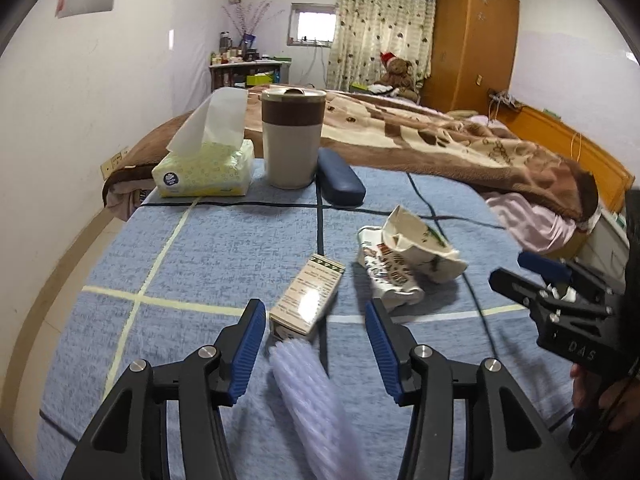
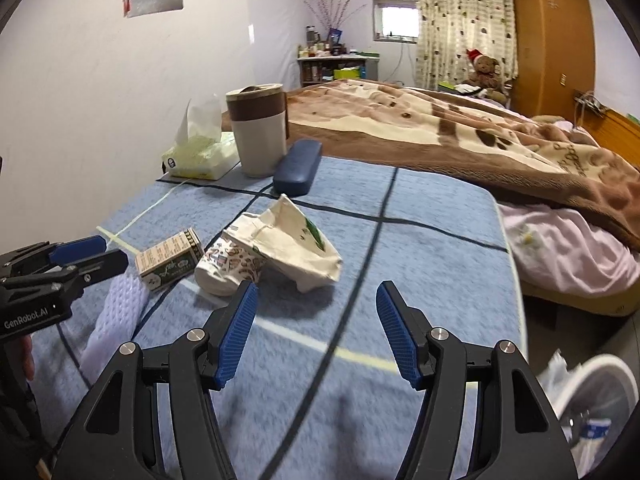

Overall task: Collect trash
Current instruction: 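Grasp the beige medicine box with the left tool while the right tool grasps the white paper bag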

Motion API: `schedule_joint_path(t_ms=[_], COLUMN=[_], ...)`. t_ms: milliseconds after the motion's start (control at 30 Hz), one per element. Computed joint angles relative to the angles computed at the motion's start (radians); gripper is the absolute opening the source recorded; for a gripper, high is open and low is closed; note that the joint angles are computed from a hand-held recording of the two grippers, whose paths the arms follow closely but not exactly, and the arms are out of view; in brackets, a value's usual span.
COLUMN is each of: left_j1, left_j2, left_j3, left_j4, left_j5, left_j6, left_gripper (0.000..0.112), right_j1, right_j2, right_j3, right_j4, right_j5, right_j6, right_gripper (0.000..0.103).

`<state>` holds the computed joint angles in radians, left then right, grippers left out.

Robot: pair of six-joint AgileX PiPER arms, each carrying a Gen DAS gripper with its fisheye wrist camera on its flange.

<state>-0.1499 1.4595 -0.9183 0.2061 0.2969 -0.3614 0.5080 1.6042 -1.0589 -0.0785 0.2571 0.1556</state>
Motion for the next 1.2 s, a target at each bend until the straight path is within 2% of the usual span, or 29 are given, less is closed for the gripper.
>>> schedule_joint_path(t_ms=[67, 133, 233, 367, 500, 667, 833, 1100, 1167, 1200], left_j1=[0.020, 0.033, 0.056, 0.059, 0.068, 0.085, 0.084, 0.099, 0.101, 0.102], left_j2=[0.042, 0.067, 0.107, 0.152, 0.200, 0.251, 0.301, 0.333, 0.337, 0.339], left_j3=[-0.030, -0.040, -0.067, -0.104, -0.149, -0.197, -0.247, -0.275, -0.277, -0.279], left_j4=[-0.067, -0.076, -0.180, -0.199, -0.225, -0.289, -0.262, -0.310, -0.340, -0.346], left_j5=[0.008, -0.005, -0.003, 0.015, 0.037, 0.054, 0.081, 0.086, 0.088, 0.090], left_j6=[0.084, 0.103, 0.227, 0.272, 0.308, 0.374, 0.351, 0.370, 0.396, 0.402], left_gripper=[0.052, 0.052, 0.052, 0.052, 0.052, 0.052, 0.052, 0.052, 0.052, 0.052], right_j1=[-0.007, -0.010, -0.026, -0.040, -0.029, -0.054, -0.052, -0.084, -0.083, -0.082], right_j2=[0.025, 0.055, 0.099, 0.152, 0.199, 0.245, 0.276, 0.306, 0.310, 0.314], right_j3=[-0.023, -0.049, -0.087, -0.143, -0.204, -0.273, -0.314, -0.350, -0.352, -0.355], right_j4=[0.074, 0.072, 0.141, 0.292, 0.215, 0.290, 0.252, 0.407, 0.425, 0.439], right_j5=[0.005, 0.017, 0.036, 0.065, 0.100, 0.150, 0.176, 0.220, 0.223, 0.230], right_j6=[-0.086, -0.088, -0.158, -0.315, -0.281, -0.357, -0.324, -0.426, -0.440, -0.451], right_gripper=[0.064, 0.064, 0.067, 0.070, 0.070, 0.070, 0.070, 0.070, 0.064, 0.057])
